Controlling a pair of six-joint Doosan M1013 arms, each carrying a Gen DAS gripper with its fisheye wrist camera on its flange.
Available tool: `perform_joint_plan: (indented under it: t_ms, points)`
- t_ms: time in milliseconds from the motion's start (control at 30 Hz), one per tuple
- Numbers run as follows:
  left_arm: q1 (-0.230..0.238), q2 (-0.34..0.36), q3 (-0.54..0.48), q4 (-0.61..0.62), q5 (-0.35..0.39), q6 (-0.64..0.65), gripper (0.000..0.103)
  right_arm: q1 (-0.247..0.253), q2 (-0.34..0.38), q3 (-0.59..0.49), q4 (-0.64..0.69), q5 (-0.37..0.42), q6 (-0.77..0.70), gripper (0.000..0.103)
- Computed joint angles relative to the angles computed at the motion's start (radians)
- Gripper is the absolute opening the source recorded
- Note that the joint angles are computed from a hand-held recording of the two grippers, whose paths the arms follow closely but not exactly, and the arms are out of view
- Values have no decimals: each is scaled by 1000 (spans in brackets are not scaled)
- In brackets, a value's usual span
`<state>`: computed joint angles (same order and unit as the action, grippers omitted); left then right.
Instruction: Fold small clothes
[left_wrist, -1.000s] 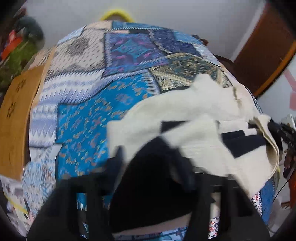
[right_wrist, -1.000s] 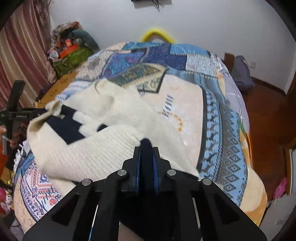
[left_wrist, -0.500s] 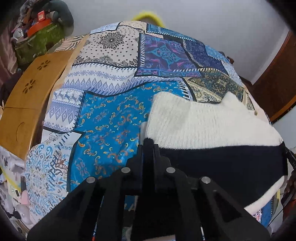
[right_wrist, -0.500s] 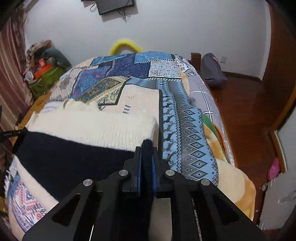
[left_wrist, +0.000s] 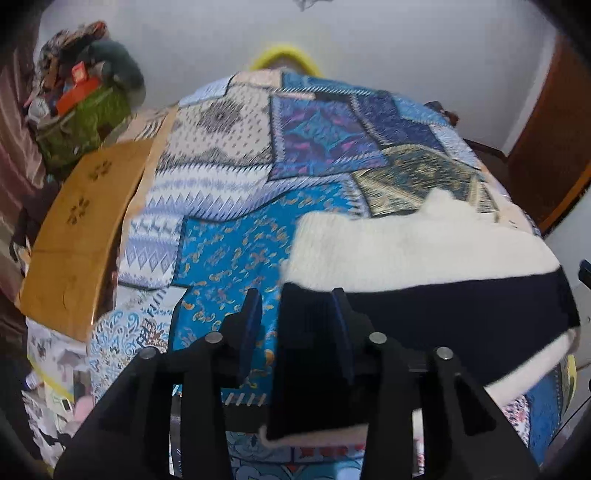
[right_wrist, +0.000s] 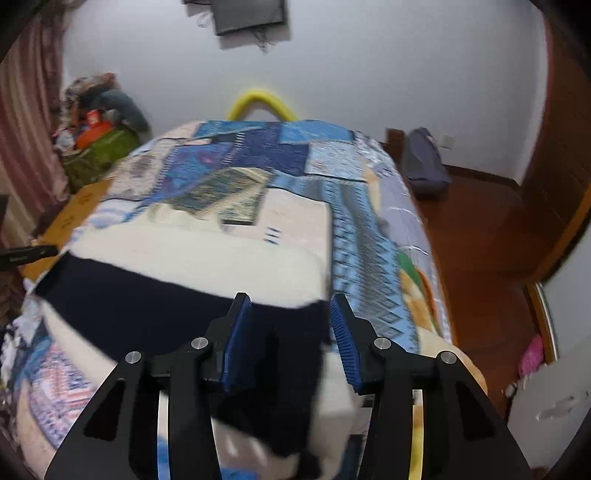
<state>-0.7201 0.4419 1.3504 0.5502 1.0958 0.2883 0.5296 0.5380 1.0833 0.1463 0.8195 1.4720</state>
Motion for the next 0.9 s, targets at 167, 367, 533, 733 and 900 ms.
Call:
perform_joint_plan:
  t_ms: [167,367,533,733,900]
  points:
    - [-23,13,-49,14,-30,39,58,28,21,-46,116,35,-89,53]
    - [-29,68,-107,-41,-48,119,69,80,70,-102,136,85,-135,70]
    - [-23,126,-140,-146,-29,218,69,115,122,-144,90,167,-128,72]
    - [-30,101,-72,-85,-75,121,87,112,114,-105,47,176,-118,74]
    - [-35,69,-26,-65,-74,99,89,92,82,-63,-19,172,-66,74]
